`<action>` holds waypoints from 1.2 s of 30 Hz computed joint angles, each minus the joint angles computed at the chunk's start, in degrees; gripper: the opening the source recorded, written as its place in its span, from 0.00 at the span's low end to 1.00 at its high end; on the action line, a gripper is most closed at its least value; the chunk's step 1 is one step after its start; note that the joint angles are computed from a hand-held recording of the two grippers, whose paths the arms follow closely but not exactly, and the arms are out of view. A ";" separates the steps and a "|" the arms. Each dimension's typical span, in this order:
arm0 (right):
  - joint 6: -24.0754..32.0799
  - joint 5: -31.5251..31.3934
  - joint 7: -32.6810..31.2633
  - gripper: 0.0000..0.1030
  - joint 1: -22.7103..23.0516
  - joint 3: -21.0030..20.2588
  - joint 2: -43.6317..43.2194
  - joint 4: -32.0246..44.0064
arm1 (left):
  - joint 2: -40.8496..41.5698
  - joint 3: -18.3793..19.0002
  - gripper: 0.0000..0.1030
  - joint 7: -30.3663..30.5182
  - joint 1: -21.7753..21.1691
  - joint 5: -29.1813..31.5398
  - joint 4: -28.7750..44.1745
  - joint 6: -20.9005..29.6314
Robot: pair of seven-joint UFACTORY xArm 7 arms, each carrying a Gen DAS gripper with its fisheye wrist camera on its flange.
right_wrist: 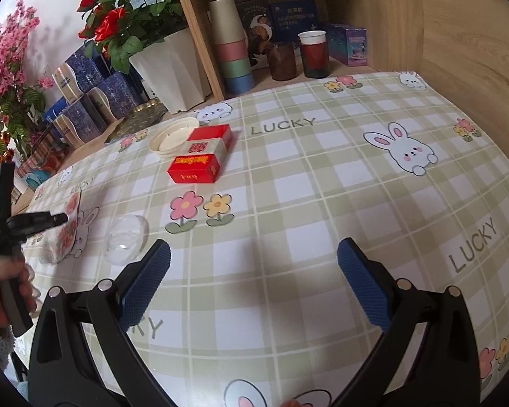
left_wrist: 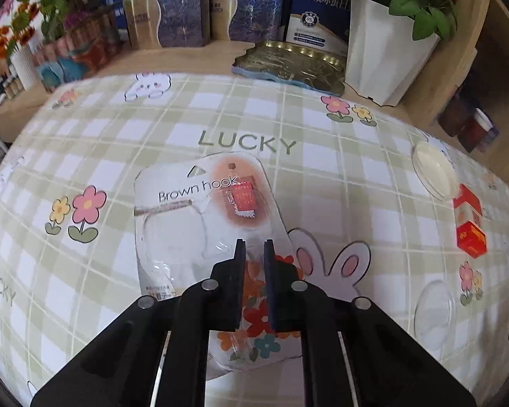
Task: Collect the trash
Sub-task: 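Grasp the clear 'Brown hook' blister pack with the left gripper, then grasp the red 'Double Happiness' box with the right gripper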
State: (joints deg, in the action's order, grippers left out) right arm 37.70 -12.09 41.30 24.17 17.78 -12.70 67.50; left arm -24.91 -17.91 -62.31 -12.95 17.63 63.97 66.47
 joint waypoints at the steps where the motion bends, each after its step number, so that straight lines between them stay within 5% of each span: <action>1: 0.03 0.05 -0.50 0.94 0.14 0.03 0.62 0.72 | -0.74 0.26 0.10 0.63 -0.30 -0.22 -0.58 -0.16; 10: -0.25 -1.10 -1.18 0.94 1.86 0.13 4.56 5.93 | -12.53 5.01 0.11 11.24 -3.31 -11.61 -11.50 -8.92; 11: -0.30 -1.26 -1.14 0.94 2.07 0.13 4.78 6.14 | -14.35 4.68 0.21 11.97 -3.07 -11.83 -12.52 -9.34; 12: -0.21 -1.70 -1.08 0.94 2.28 0.22 5.08 6.46 | -15.39 4.02 0.49 12.23 -2.39 -11.67 -12.95 -9.20; 13: -0.08 -2.14 -1.02 0.94 2.49 0.29 5.41 6.76 | -16.33 2.93 0.65 11.92 -1.37 -10.98 -13.07 -8.76; 23: 0.80 -3.71 -0.44 0.94 5.01 -0.10 8.56 10.12 | -11.11 -3.42 0.66 2.93 6.74 -4.62 -7.99 -3.41; 29: 1.53 -2.49 -1.98 0.94 5.72 -0.88 10.03 11.47 | -5.83 -3.69 0.61 -0.46 5.30 -1.20 -5.10 1.44; 30: 2.10 -1.52 -3.63 0.94 5.84 -1.09 10.79 12.32 | -5.96 -3.20 0.55 -1.07 4.95 -0.76 -5.27 1.13; 36: 8.98 -3.47 -7.04 0.94 7.17 -2.85 18.75 22.60 | -9.06 -0.01 0.53 -1.08 2.78 -2.91 -7.66 -0.91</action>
